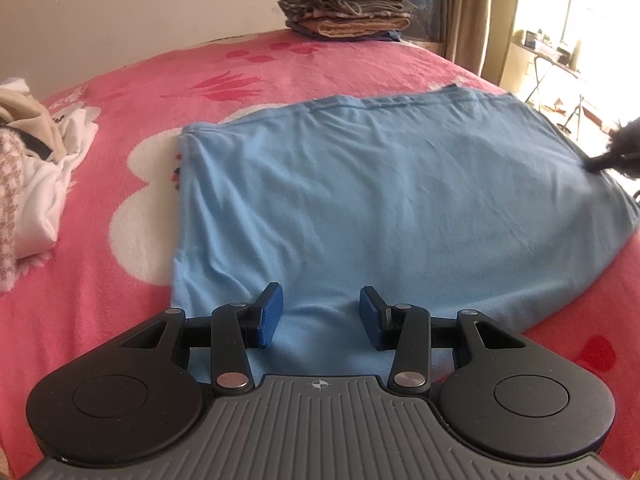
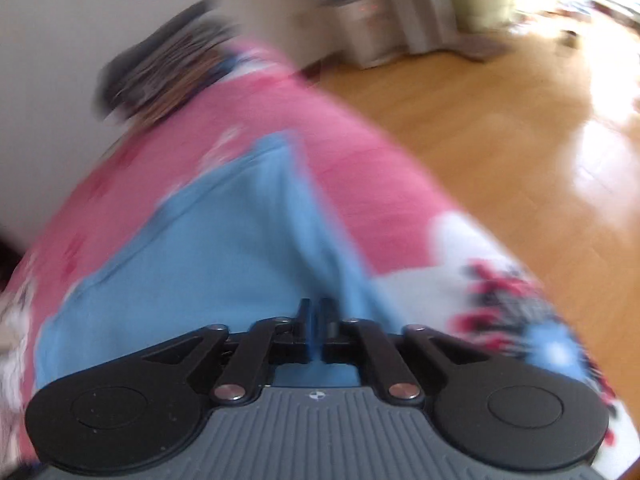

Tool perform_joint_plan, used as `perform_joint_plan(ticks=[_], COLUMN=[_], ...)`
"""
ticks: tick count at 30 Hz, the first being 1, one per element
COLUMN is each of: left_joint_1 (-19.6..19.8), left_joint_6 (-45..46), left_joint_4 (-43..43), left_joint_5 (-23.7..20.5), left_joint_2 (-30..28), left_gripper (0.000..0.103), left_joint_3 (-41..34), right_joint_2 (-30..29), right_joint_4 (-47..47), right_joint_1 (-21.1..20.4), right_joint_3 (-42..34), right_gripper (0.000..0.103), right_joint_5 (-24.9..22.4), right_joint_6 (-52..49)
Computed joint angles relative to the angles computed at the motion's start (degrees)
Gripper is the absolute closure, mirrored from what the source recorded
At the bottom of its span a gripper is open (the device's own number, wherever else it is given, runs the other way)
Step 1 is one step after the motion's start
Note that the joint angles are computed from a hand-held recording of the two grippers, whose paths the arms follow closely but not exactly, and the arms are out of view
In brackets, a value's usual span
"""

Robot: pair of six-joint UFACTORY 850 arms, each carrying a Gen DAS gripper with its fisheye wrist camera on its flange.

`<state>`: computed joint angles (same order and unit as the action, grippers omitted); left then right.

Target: Fold clothes

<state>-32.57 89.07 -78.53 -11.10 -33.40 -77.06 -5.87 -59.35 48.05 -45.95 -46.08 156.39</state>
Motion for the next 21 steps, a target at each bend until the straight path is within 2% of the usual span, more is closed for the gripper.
perform_joint_plan(ticks=[2, 4, 6, 9, 13, 16, 19, 21], left_joint_1=[0.60, 1.45, 2.51, 3.79, 5.41, 6.81, 7.89, 8.03], left_joint_6=[1.11, 4.01, 3.62, -4.30, -14.67, -16.81, -21.77, -27.07], left_joint_4=[-2.02, -6.85, -8.54, -2.46, 6.61, 7.63, 11.19, 16.46], left_joint_5=[0.78, 1.58, 1.03, 0.76, 0.37, -0.72, -2.91, -2.89], left_joint_2=[0.24, 0.62, 0.73, 0.34, -0.18, -0.30, -1.01, -1.48], left_gripper=[0.061, 0.061, 0.061, 0.061, 0.061, 0.061, 0.061, 0.061], left_joint_3=[-0.22, -0.36, -0.81, -1.85, -3.25, -3.97, -5.10, -5.74], right_joint_2=[-0.39, -0.35, -2.25, -9.06, -18.56, -22.87, -25.22, -27.99], right_joint_4=[3.40, 2.36, -0.07, 0.18, 7.44, 13.76, 14.83, 15.51], right_joint_1=[1.71, 3.46, 3.65, 2.81, 3.25, 4.48, 6.21, 7.22], right_joint_3=[-2.17, -4.05, -7.76, -16.12, -27.50, -33.72, -37.87, -41.87], right_gripper=[0.100, 0.100, 0.100, 0.100, 0.100, 0.100, 0.100, 0.100], right_joint_5=[-3.80, -2.87, 3.46, 14.15, 19.86, 17.61, 14.75, 10.62], right_joint_6=[-4.01, -5.67, -8.63, -20.18, -39.51, -52.10, -58.46, -62.32])
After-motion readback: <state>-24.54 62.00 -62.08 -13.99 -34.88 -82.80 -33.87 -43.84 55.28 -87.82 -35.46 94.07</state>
